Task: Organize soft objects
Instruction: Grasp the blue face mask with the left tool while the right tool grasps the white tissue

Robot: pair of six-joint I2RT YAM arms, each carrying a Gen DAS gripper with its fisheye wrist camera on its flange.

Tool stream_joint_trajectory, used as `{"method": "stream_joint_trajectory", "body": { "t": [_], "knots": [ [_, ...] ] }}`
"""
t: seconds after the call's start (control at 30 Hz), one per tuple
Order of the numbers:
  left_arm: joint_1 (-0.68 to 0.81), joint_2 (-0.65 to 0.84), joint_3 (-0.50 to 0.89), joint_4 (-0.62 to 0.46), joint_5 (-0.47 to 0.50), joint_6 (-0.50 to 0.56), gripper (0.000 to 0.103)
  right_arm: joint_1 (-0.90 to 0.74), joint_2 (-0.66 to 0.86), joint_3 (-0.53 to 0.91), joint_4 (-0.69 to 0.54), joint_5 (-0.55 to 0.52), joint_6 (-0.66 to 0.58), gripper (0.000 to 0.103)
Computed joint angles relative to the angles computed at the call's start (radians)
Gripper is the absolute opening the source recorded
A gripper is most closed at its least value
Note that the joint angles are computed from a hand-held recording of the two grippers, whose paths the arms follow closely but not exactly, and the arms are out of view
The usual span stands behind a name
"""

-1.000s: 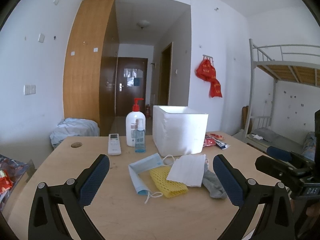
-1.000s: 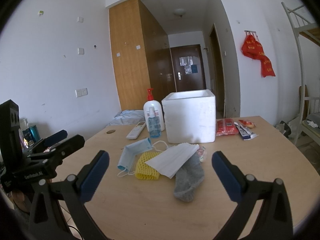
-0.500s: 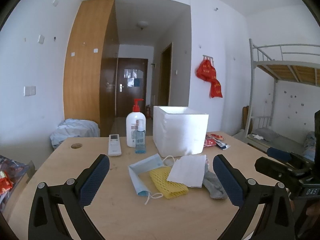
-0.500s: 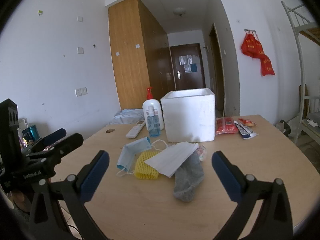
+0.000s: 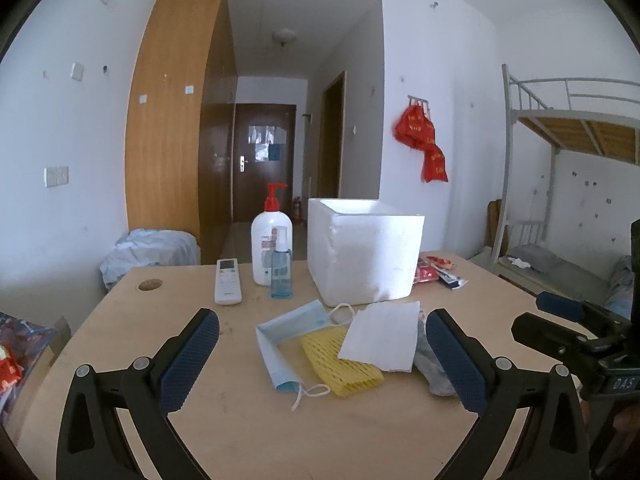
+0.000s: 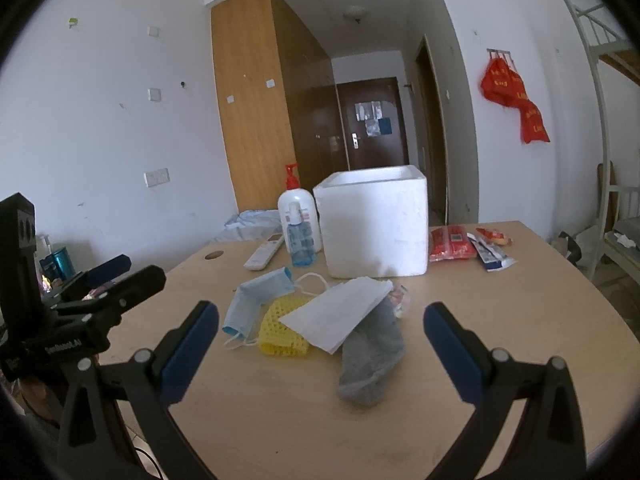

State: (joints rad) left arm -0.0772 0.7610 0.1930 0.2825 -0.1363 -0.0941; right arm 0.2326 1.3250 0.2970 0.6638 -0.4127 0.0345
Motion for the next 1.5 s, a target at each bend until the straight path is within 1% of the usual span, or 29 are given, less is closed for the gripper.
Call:
{"method": "stream_joint_trajectory", "body": {
  "t": [0.1,0.2,0.37,0.43,0.6,0.77,0.87,0.97,1.1,1.13,1.2,1.3,1.37,1.5],
  "knots": [
    [-0.005,0.058,0.015,0.032,-0.001,0.0,0.103,0.005,0.027,0.019,-0.004,0.009,-0.002,0.103],
    [0.016,0.141,0.044,0.06,0.023,0.002,0.103,0.009,0.073,0.055,-0.019,0.027,-0.01,0.103],
    [0.057,0.275,0.097,0.094,0.061,0.011,0.103,0.017,0.166,0.141,-0.077,0.045,-0.027,0.103],
    [0.078,0.336,0.133,0.088,0.081,0.011,0.103,0.024,0.206,0.186,-0.114,0.045,-0.037,0.103],
    [0.141,0.481,0.23,0.054,0.139,0.001,0.103,0.044,0.26,0.276,-0.2,0.056,-0.048,0.103],
    [0.179,0.59,0.307,0.022,0.183,-0.02,0.103,0.053,0.323,0.369,-0.285,0.068,-0.041,0.103],
    [0.191,0.643,0.357,-0.021,0.188,-0.029,0.103,0.061,0.368,0.42,-0.32,0.072,-0.036,0.103],
    [0.211,0.712,0.419,-0.068,0.211,-0.034,0.103,0.073,0.426,0.487,-0.386,0.072,-0.04,0.103],
    [0.223,0.787,0.477,-0.11,0.208,-0.049,0.103,0.09,0.471,0.541,-0.433,0.075,-0.048,0.103],
    [0.228,0.812,0.495,-0.12,0.211,-0.058,0.101,0.093,0.477,0.55,-0.441,0.078,-0.048,0.103],
    [0.237,0.842,0.516,-0.133,0.22,-0.062,0.1,0.097,0.492,0.57,-0.457,0.078,-0.054,0.103],
    [0.254,0.882,0.555,-0.169,0.263,-0.062,0.098,0.098,0.509,0.597,-0.476,0.074,-0.062,0.103],
    [0.267,0.918,0.588,-0.192,0.294,-0.066,0.093,0.097,0.523,0.611,-0.482,0.066,-0.063,0.103],
    [0.296,0.981,0.652,-0.247,0.334,-0.093,0.09,0.092,0.549,0.634,-0.486,0.037,-0.064,0.103]
  ]
}}
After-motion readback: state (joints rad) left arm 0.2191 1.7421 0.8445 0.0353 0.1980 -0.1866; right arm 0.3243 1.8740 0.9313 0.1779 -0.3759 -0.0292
